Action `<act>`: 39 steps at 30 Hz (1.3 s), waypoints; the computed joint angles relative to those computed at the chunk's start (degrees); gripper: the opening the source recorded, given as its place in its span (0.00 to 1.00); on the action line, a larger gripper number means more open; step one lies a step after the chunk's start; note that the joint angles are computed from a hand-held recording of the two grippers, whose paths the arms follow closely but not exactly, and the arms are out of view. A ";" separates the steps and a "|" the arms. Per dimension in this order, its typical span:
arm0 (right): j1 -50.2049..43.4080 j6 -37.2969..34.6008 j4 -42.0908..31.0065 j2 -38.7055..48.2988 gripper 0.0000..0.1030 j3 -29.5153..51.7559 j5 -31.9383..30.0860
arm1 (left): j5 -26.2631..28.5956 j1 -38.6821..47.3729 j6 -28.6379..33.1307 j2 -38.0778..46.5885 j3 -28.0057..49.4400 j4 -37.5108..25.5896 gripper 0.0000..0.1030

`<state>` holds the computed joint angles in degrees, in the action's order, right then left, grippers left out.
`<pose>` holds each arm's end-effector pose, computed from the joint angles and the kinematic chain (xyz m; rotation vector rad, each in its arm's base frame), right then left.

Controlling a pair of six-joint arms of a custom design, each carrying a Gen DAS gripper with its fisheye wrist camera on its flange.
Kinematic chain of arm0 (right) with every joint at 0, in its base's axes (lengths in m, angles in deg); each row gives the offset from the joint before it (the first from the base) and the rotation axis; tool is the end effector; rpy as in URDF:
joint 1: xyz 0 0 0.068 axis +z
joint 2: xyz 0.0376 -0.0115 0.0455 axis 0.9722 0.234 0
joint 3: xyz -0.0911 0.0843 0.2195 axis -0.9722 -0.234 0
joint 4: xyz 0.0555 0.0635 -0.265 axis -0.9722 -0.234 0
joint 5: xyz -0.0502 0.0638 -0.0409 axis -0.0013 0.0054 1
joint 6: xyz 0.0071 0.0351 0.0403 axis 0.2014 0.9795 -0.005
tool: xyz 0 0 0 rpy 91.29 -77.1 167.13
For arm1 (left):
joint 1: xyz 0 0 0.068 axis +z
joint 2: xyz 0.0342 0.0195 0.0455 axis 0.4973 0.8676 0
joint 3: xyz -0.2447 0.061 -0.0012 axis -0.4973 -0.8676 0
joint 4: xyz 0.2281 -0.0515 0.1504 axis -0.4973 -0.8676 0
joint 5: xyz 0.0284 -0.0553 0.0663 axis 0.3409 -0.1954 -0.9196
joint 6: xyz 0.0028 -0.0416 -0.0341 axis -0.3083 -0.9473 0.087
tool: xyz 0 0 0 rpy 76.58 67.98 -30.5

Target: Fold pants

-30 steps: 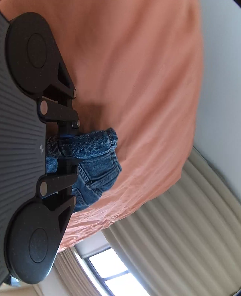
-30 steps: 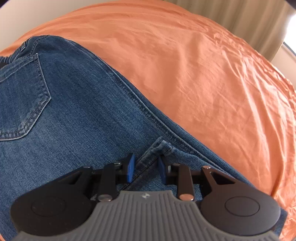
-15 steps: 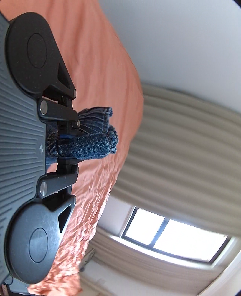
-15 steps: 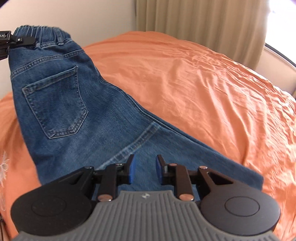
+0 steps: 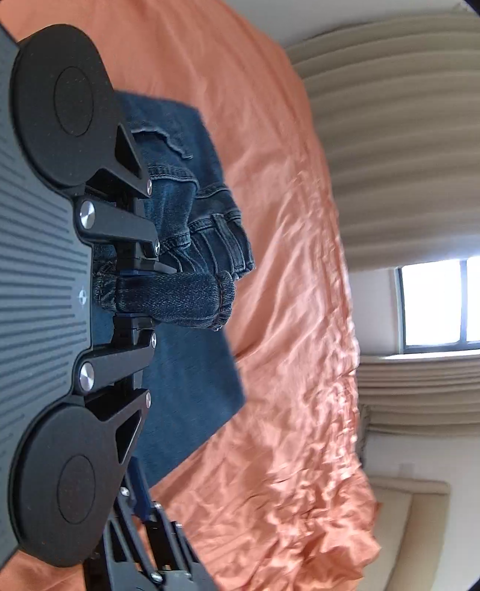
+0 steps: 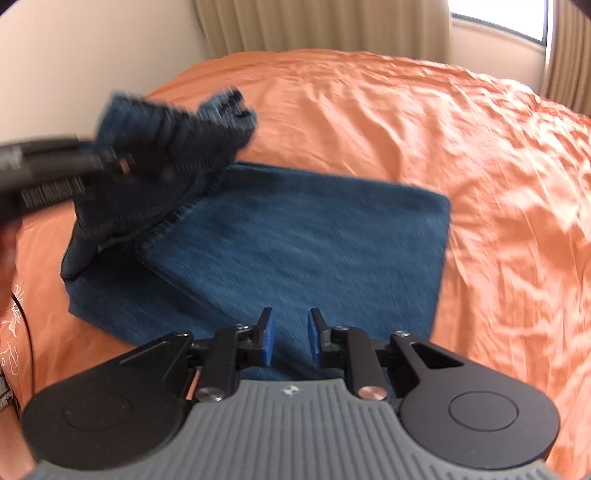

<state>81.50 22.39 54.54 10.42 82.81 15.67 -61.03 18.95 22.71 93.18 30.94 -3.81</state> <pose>0.2605 0.0288 0.1346 0.0305 2.5006 0.3130 0.3406 -0.0755 0.1545 0.7757 2.1592 -0.2311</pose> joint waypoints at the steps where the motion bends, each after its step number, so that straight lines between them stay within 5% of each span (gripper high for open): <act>1: -0.82 -0.05 0.44 -0.50 0.14 -1.37 -1.04 | -0.78 -0.82 0.38 0.91 -0.22 -1.22 0.18; 3: -1.44 -0.46 1.10 -1.47 0.14 -3.60 -1.92 | -0.28 -1.09 0.74 3.07 1.44 -5.08 0.24; 5: -2.09 -0.92 1.54 -2.44 0.14 -5.09 -3.02 | 5.08 1.33 1.76 3.93 3.95 -11.47 0.40; 6: -2.32 -0.90 1.76 -2.75 0.15 -5.48 -3.59 | 7.84 2.40 2.50 4.59 5.62 -14.58 0.57; 9: -2.48 0.30 2.28 -3.29 0.16 -5.36 -5.54 | 14.97 5.25 4.29 6.61 11.09 -22.86 0.66; 14: -1.68 4.66 4.56 -2.80 0.16 -2.12 -7.82 | 23.01 10.13 7.05 8.77 19.20 -31.94 0.69; 21: -3.43 16.94 13.73 14.34 0.28 7.43 -17.28 | 14.30 16.31 6.92 13.31 26.60 -29.53 0.68; 25: -3.97 25.31 18.25 25.78 0.38 13.52 -19.65 | 15.28 21.61 8.38 17.43 30.92 -32.88 0.67; 28: -4.47 30.96 22.29 30.07 0.30 14.87 -22.59 | 15.78 24.04 10.33 20.00 33.01 -34.81 0.66; 31: -3.38 28.11 17.84 26.66 0.02 15.68 -19.69 | 16.01 25.34 11.36 21.97 34.73 -36.32 0.61; 39: -1.89 20.60 6.32 2.92 0.00 9.47 -20.17 | 20.39 27.00 9.72 22.04 35.30 -36.03 0.56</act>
<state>79.61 42.99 60.86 13.35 92.28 -4.50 -40.64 45.94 32.43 115.21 66.24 -39.84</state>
